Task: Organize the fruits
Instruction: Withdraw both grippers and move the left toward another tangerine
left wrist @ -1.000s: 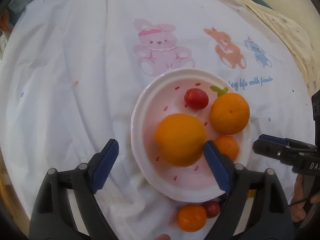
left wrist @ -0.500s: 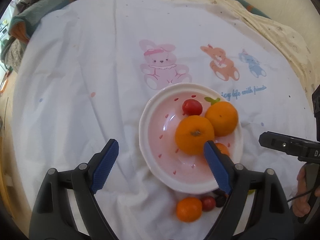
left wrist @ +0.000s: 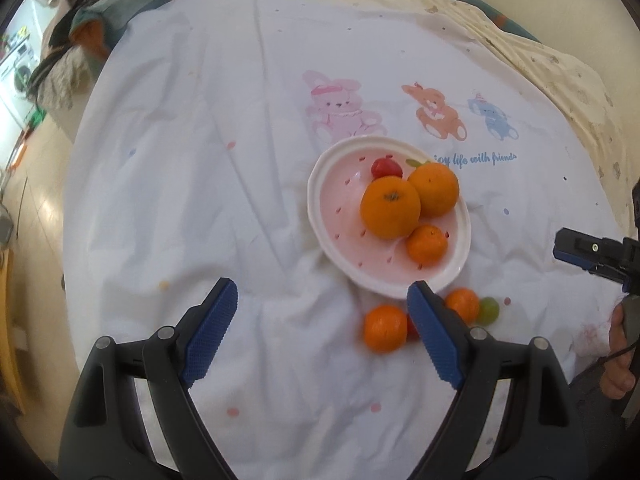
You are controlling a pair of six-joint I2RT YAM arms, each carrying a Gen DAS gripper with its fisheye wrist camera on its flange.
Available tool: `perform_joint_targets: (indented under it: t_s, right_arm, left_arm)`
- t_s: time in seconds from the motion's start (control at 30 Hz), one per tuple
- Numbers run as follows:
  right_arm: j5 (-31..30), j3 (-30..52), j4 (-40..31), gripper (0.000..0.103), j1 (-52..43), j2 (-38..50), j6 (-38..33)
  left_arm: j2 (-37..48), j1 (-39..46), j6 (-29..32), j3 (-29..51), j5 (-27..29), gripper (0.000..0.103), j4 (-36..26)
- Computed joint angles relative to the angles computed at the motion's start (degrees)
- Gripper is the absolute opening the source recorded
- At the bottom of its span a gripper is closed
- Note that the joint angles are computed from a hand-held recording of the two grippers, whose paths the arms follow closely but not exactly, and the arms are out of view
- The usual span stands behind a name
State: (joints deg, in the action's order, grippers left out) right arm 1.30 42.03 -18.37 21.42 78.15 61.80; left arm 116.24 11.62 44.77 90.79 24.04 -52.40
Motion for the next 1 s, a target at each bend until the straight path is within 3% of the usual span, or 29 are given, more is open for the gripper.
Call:
perform_joint_targets:
  t_s: [0.23,0.5,0.6,0.77,1.0]
  right_arm:
    - [4.8,-2.7,-2.5,0.077,5.8,-4.3,7.7]
    - [5.3,-2.4,-3.7,0.077,5.4,-3.3,7.9]
    - [4.0,-2.4,-3.5,0.077,4.5,-2.2,7.5]
    - [3.3,-3.0,-3.0,0.077,4.0,-2.6,7.2]
    - [2.7,-2.5,-3.2,0.077,3.3,-1.9,6.0]
  left_arm:
    - [2.1,-0.6,2.9,-3.9,-5.3,0.085,-0.2]
    - [-1.1,-5.7,10.4,-16.4,-10.2,0.082,8.4]
    - [0.8,-6.2,9.0,-14.4,-7.7,0.082,7.1]
    - [5.2,-6.5,5.5,-9.5,-7.0,0.066,2.7]
    - [6.9,-7.6,3.5,-8.8,-5.9,0.064,2.5]
